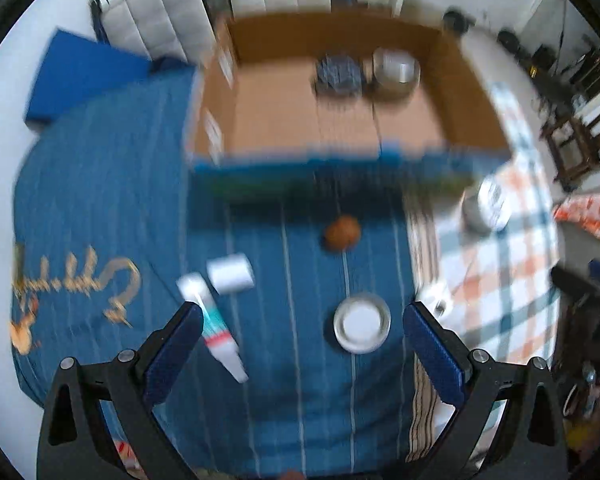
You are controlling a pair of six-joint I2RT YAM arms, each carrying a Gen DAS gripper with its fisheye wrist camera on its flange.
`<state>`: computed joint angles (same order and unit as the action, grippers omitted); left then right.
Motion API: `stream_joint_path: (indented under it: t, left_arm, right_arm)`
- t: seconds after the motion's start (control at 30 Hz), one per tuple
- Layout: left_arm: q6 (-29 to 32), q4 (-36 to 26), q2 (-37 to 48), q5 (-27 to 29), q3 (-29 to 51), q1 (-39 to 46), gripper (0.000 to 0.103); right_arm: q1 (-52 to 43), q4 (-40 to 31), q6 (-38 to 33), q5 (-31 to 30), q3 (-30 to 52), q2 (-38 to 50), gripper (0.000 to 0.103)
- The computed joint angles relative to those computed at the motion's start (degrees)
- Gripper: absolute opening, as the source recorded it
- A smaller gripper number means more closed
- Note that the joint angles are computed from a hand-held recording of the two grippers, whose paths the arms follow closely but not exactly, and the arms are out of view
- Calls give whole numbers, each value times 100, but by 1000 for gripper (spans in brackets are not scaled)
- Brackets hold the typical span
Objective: Organize rigid objects
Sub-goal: 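Grasp the small silver tin with left gripper while right grasps white cream jar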
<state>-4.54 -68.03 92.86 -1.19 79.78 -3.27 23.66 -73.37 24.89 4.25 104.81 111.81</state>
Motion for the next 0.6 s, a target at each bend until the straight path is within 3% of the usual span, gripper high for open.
stream_joint_path:
  t: [0.17, 0.37, 0.43, 0.6]
  left_arm:
    - [-519, 664, 656, 151, -981, -592, 103]
    - [-1019, 1223, 1848, 250, -1128, -969, 102]
    - [-1117, 1347, 2190, 259, -1102, -1022, 80]
    - [-1312, 1489, 2291, 406, -1083, -954, 63]
  right_arm:
    - [-665, 747, -296, -110, -998, 100, 103]
    - [-1010, 1083, -661, -236, -673, 999, 103]
    - [-1083, 1067, -796, -246, -322, 1395, 103]
    - [-1132, 791, -1138, -133, 872, 2443, 103]
